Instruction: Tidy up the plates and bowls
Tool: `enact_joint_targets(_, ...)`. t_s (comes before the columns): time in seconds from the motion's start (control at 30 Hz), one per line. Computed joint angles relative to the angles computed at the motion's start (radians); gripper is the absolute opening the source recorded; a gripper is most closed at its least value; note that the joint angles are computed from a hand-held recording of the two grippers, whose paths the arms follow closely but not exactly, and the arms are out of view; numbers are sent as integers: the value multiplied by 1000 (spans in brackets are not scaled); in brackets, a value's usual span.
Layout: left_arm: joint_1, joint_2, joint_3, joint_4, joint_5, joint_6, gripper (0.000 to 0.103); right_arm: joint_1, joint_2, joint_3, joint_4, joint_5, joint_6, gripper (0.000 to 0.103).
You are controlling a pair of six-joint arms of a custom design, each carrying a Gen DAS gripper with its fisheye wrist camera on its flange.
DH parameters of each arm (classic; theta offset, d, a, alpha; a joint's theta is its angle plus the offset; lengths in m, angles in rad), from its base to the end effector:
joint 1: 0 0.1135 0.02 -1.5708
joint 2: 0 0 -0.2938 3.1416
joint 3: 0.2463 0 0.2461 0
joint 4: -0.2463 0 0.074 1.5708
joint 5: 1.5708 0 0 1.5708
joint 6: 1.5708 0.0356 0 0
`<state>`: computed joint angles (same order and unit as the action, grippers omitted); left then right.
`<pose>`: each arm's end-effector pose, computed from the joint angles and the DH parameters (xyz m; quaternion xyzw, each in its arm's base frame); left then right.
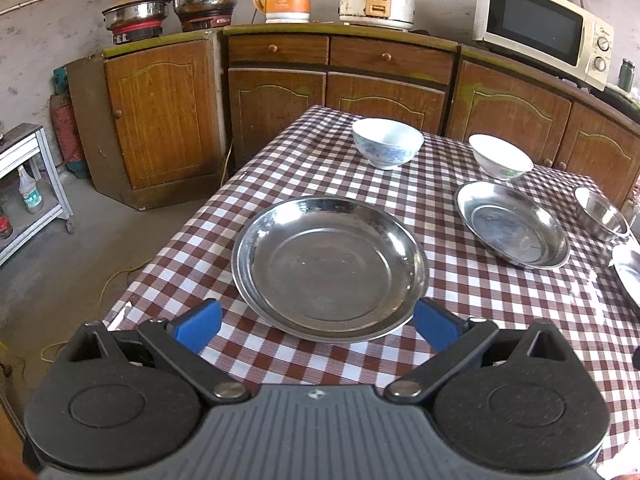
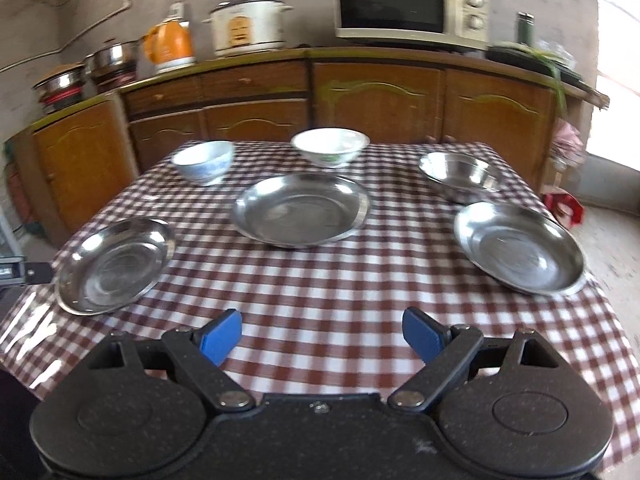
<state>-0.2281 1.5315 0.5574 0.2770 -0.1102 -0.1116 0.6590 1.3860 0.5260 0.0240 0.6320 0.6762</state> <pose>0.2698 -0.0586 0.1731 0.0294 0.9045 -0.0222 0.4248 0.1995 0.1279 0.1844 0.1193 0.8861 -0.0164 0.4477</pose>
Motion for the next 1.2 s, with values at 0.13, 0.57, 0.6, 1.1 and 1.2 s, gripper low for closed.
enact_joint_targets(0.13, 22, 10, 6, 4, 4, 8, 103, 15, 89, 57, 60, -25, -66, 103)
enact_joint_targets(0.57, 96, 90, 62, 26, 8, 45, 103, 7, 300, 240, 187, -145, -224, 103)
enact_joint_targets(0.6, 103, 98, 68, 27, 10, 50, 103, 4, 319, 256, 194, -155, -231, 103)
enact_joint_targets(1.1, 206, 325, 262, 34, 27, 120, 103, -63, 608, 532, 199, -295, -278, 103)
enact_joint_targets(1.2, 214, 372, 309, 33, 28, 149, 103, -76, 664, 590, 196, -325, -282, 103)
